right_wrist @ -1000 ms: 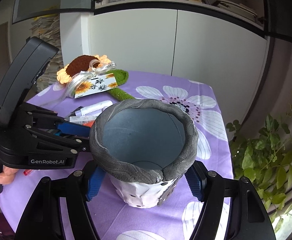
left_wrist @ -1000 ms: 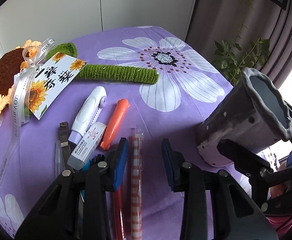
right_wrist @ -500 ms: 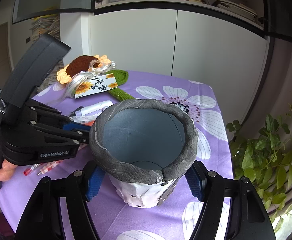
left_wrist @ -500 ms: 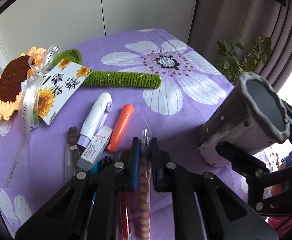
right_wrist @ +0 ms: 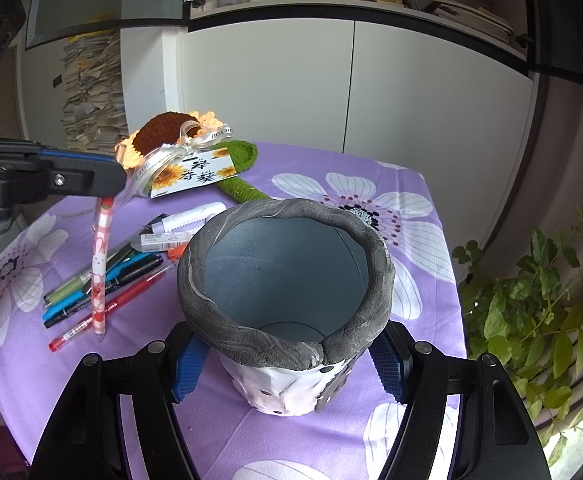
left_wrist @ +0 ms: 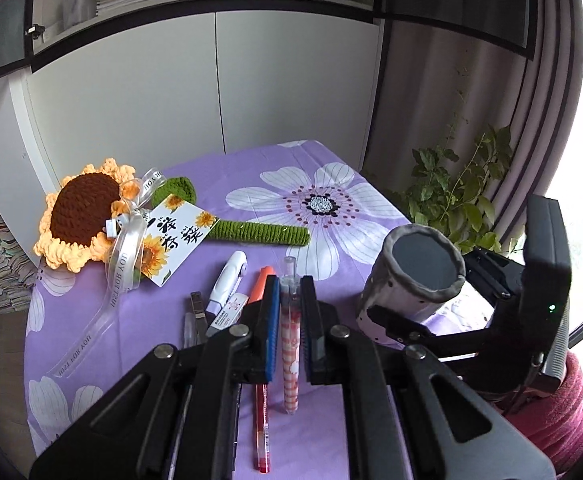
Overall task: Organize stationery
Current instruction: 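Lift the pink-checked pen and drop it into the cup with the left gripper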
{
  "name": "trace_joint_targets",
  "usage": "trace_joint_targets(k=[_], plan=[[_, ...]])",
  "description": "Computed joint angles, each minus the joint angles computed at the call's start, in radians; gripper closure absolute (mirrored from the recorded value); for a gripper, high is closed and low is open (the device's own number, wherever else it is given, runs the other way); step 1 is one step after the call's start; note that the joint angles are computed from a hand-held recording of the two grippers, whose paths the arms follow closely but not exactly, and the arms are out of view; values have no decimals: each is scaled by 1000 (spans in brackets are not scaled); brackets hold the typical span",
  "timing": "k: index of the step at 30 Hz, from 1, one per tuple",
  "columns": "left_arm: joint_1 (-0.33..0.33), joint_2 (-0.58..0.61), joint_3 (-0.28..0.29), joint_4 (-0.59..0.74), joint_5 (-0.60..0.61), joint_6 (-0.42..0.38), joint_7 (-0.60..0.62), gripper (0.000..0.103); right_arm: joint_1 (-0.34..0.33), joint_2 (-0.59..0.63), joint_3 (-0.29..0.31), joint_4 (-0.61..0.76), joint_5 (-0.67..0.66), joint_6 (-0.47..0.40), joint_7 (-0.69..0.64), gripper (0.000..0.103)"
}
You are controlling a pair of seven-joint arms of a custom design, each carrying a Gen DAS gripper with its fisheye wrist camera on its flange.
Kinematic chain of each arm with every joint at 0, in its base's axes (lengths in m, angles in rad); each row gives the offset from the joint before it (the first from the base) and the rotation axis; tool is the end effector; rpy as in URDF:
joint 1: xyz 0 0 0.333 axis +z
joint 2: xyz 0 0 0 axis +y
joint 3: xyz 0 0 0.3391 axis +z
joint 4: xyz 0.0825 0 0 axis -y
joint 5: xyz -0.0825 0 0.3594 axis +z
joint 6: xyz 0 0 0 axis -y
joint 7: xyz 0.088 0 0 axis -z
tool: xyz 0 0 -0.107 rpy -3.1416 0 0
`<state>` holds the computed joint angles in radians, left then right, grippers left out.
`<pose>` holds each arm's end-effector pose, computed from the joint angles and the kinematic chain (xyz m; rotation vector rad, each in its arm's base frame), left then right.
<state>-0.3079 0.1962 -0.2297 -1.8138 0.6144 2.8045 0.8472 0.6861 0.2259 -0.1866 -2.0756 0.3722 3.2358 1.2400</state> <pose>0.5427 -0.3408 0.5555 -1.4861 1.9926 -0.9374 0.5506 0.2698 0.4725 -1.9468 1.1974 -0.6402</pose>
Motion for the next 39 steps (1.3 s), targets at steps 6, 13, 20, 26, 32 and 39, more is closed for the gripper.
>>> trace_joint_targets(k=[6, 13, 20, 26, 32, 39], plan=[[-9, -14, 7, 18, 40, 33, -30, 95, -12, 1, 15, 2, 3, 1, -8, 31], [-14, 30, 11, 132, 71, 162, -50, 95, -16, 3, 20, 3, 5, 2, -15, 31], [-36, 130, -7, 250, 10, 179, 23, 95, 20, 6, -18, 1, -1, 7, -11, 31], [-25, 146, -28, 265, -27, 189, 66, 95, 139, 13, -139, -3, -17, 13, 1, 31], [-48, 141, -10, 258, -13, 178, 83, 95, 101, 9, -96, -1, 0, 9, -12, 31], [-43, 150, -21, 224, -44, 123, 123, 95, 107, 11, -105, -2, -5, 11, -12, 31]])
